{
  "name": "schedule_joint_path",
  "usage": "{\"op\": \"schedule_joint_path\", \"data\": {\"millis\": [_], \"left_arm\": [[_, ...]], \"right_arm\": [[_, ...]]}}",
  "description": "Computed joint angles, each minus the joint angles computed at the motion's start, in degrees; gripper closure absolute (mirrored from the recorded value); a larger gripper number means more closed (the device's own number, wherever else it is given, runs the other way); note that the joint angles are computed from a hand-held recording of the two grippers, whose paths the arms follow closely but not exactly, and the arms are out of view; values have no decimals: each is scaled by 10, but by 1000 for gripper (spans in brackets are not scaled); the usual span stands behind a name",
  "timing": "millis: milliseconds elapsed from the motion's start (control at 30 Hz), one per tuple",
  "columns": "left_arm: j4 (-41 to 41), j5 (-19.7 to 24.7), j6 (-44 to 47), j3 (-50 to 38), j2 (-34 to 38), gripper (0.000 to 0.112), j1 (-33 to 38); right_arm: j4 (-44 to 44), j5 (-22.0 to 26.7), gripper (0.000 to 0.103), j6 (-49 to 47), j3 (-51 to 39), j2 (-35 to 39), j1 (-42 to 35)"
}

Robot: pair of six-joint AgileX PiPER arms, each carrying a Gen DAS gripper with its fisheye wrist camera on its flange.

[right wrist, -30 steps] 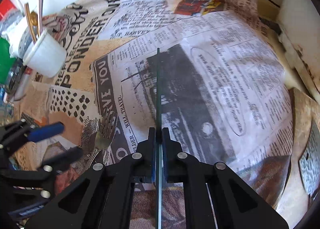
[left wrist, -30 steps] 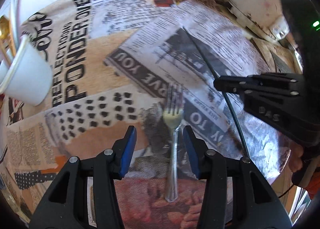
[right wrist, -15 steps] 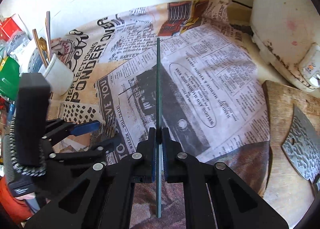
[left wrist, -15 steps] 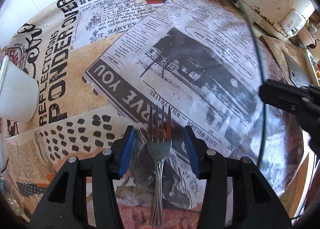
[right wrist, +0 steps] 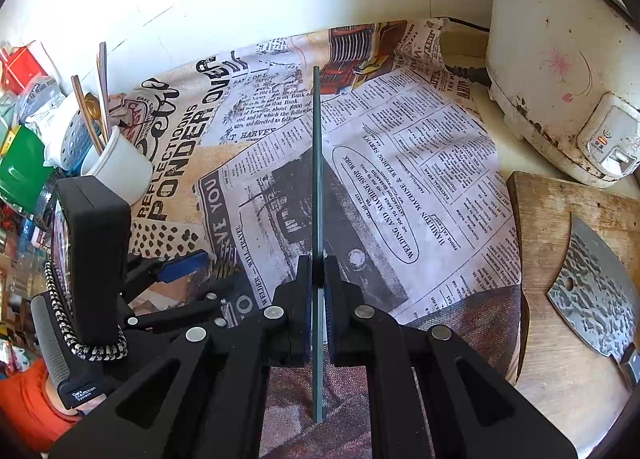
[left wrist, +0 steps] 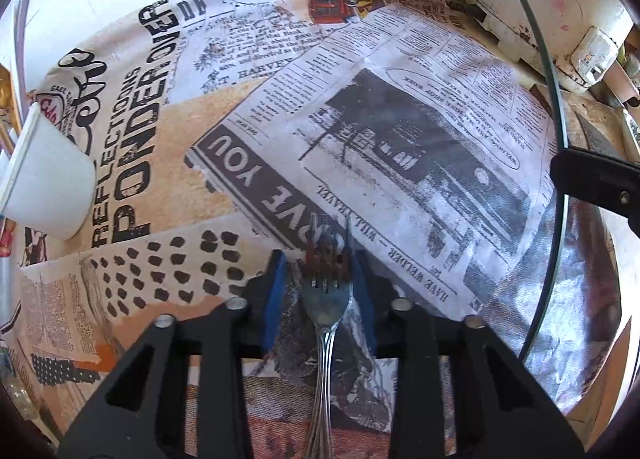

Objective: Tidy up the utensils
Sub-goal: 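Grasp the silver fork with the left tool while the right tool grasps the dark green stick, then lift the fork and stick and lower them into the white cup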

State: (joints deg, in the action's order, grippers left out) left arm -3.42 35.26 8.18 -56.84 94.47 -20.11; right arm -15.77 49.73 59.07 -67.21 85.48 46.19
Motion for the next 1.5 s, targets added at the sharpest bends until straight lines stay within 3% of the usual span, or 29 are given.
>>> {"op": "schedule_joint_path", "data": {"millis": [367, 867, 1233, 1500], "left_arm": [[-85, 40, 96, -14, -17, 89, 54], [-194, 112, 213, -42, -124, 89, 177], [-255, 151, 273, -96, -153, 89, 277], [-296, 189, 302, -183, -134, 89, 362]], "right_arm": [[-38, 16, 98, 25, -21, 3, 22], [-87, 45, 98, 25, -122, 33, 51], [-93, 71, 98, -29, -259, 106, 64], [-86, 99, 98, -90, -416, 190, 68]]}}
